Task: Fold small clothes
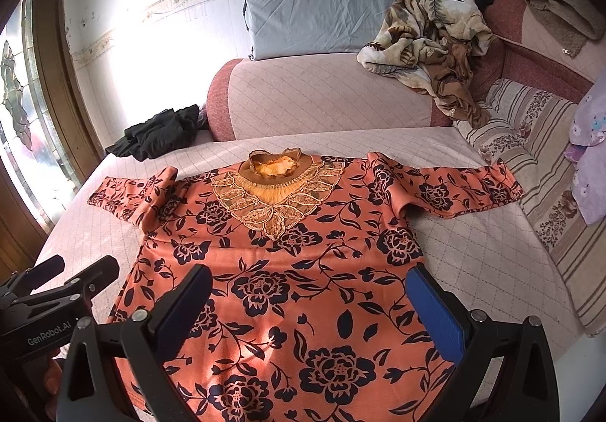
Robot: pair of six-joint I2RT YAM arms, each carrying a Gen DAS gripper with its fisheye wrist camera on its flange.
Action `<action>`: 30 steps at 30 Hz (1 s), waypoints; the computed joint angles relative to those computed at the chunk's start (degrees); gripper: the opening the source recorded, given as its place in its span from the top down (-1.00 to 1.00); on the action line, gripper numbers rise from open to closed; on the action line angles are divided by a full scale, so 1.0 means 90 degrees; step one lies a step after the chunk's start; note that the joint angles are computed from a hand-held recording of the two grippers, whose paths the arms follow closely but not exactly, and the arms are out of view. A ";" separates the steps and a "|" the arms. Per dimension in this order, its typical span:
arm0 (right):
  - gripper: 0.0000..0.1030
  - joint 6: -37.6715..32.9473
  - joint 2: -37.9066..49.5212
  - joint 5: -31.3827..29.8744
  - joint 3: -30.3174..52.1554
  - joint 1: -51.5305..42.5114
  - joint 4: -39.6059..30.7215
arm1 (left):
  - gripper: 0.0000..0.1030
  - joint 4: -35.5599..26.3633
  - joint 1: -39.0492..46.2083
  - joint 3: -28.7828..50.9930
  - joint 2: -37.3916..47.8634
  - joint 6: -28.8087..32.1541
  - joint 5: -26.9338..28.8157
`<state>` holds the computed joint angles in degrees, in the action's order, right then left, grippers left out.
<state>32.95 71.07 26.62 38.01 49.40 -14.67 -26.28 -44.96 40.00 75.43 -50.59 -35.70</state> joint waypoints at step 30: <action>-1.00 -0.0200 0.0288 -0.0174 0.0101 -0.0162 0.0278 | -1.00 0.0237 0.0261 0.0020 0.0201 0.0240 0.0167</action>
<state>31.15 73.66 25.06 38.93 47.94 -12.18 -24.15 -42.61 40.18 77.24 -48.43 -34.19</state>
